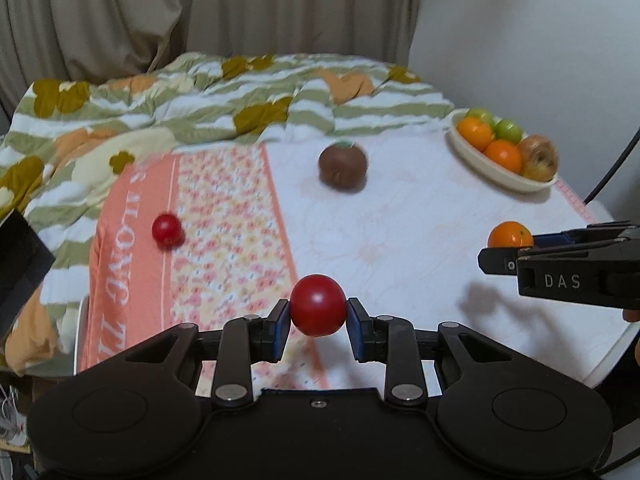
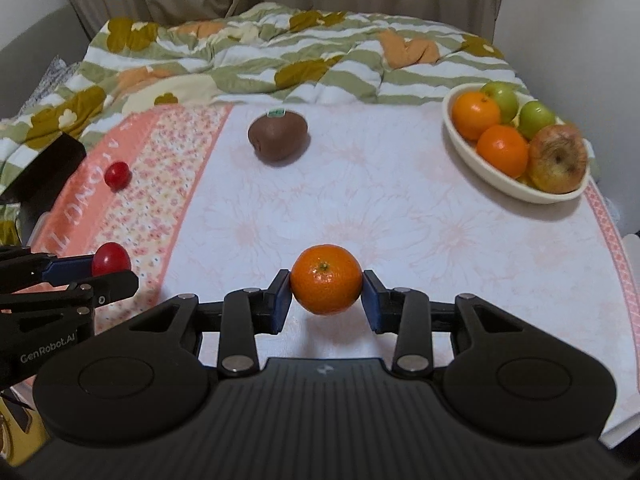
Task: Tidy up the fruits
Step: 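Carry the tomato into the bowl and open the left tool while the right tool drops the mandarin in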
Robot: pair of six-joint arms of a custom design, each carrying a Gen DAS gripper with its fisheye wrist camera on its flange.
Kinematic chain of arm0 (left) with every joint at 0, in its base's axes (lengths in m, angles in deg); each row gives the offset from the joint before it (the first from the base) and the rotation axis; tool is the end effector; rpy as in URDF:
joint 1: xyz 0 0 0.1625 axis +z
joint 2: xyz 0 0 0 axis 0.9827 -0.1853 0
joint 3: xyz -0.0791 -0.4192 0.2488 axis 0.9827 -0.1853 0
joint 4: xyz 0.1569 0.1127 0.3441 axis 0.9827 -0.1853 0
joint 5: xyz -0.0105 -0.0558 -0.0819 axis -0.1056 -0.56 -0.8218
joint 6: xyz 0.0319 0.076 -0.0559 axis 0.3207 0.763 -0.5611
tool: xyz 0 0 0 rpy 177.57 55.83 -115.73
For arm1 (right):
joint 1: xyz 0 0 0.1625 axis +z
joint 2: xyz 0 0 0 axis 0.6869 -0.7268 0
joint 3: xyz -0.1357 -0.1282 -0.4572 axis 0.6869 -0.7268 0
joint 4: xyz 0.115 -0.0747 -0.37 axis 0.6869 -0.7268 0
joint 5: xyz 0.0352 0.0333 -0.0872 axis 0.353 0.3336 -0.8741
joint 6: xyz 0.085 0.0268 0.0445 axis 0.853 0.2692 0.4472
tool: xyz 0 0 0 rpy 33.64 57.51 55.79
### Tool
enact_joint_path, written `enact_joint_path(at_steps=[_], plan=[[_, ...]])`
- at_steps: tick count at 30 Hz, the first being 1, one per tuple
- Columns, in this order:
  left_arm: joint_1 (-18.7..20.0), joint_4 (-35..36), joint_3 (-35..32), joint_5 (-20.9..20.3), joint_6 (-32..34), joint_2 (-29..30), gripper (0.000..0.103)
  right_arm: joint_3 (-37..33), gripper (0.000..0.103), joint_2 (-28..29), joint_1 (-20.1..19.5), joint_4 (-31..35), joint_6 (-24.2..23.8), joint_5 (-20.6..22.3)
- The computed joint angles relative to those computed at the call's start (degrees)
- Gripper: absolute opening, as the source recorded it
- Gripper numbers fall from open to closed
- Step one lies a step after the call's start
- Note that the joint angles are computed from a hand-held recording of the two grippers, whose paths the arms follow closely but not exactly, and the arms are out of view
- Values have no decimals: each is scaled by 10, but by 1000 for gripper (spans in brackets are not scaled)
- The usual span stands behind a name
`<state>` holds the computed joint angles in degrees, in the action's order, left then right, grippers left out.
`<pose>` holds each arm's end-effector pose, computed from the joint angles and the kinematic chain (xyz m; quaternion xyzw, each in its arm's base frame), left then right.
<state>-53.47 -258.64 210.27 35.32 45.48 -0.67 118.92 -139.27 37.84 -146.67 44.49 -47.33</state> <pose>-0.3311 -0.3872 -0.0324 0.2443 0.8887 -0.2629 0.2853 0.0317 -0.3990 0.2860 0.1447 -0.8855 0.2872 0.3354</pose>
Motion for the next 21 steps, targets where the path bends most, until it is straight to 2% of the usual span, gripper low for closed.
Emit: enact_joint_path(at_steps=[5, 9, 15, 21], plan=[[-8, -42, -10, -17, 44, -3, 33, 5, 53, -55, 3, 31, 25, 6], [-11, -74, -33, -28, 95, 9, 33, 12, 53, -97, -2, 29, 16, 11], [-19, -63, -92, -32, 117, 32, 33, -5, 53, -183, -44, 101, 0, 65], [-24, -20, -179, -24, 108, 70, 33, -61, 53, -244, -106, 209, -44, 133]])
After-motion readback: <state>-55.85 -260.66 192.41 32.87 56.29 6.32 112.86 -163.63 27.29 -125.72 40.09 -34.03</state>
